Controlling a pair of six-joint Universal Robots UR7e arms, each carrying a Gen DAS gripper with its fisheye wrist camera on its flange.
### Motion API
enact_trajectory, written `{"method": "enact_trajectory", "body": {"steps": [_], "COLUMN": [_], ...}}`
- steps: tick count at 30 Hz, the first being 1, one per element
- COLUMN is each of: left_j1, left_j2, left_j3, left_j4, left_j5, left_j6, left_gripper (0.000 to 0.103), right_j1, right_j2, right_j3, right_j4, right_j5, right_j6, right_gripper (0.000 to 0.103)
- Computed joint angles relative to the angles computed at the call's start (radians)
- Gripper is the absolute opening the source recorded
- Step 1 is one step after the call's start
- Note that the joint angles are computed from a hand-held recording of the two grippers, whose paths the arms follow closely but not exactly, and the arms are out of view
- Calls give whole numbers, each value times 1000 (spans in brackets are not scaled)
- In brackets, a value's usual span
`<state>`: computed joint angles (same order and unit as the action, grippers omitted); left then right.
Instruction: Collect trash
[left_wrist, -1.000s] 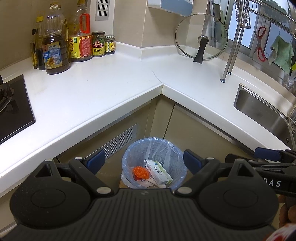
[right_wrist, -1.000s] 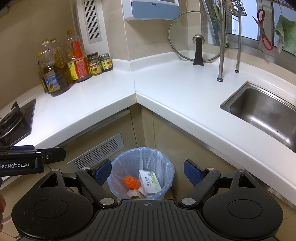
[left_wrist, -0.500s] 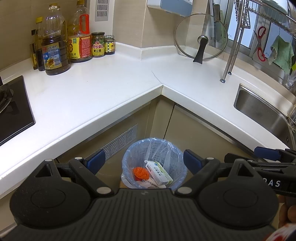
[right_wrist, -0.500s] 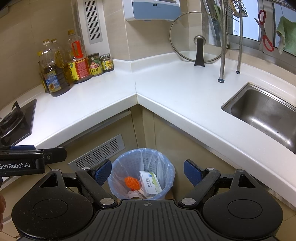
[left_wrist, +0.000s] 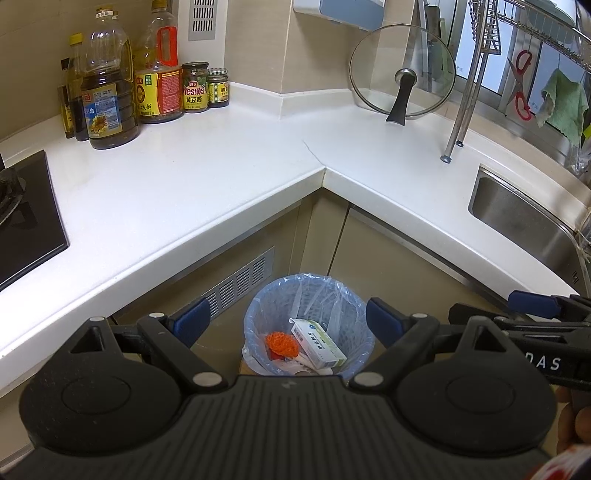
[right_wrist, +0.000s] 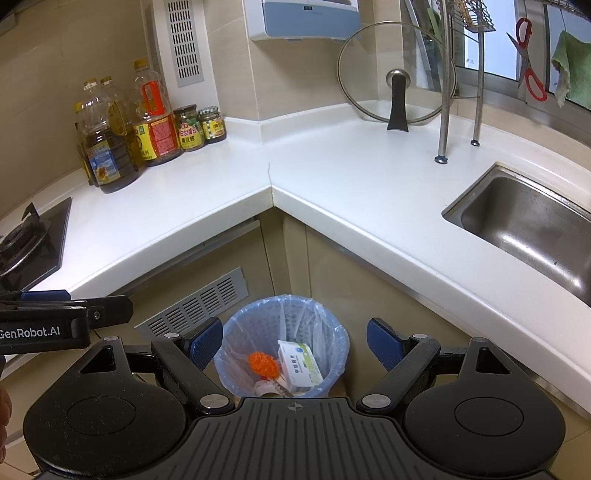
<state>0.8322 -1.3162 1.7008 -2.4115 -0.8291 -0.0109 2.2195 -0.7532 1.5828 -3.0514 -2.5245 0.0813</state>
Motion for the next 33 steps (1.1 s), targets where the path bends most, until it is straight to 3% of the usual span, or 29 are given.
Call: {"method": "enact_trajectory", "body": {"steps": [33], "left_j1": [5], "left_j2": [-1], "left_j3": [1], "left_j4": [-3], "left_j5": [-4], "left_j6": [8], "left_gripper": [90], "right_j1": [-4], "right_j2": [-3], "right_j3": [3], "right_j4": [-4], "right_j5": [2], "right_j6": [-3], "right_gripper": [85]}}
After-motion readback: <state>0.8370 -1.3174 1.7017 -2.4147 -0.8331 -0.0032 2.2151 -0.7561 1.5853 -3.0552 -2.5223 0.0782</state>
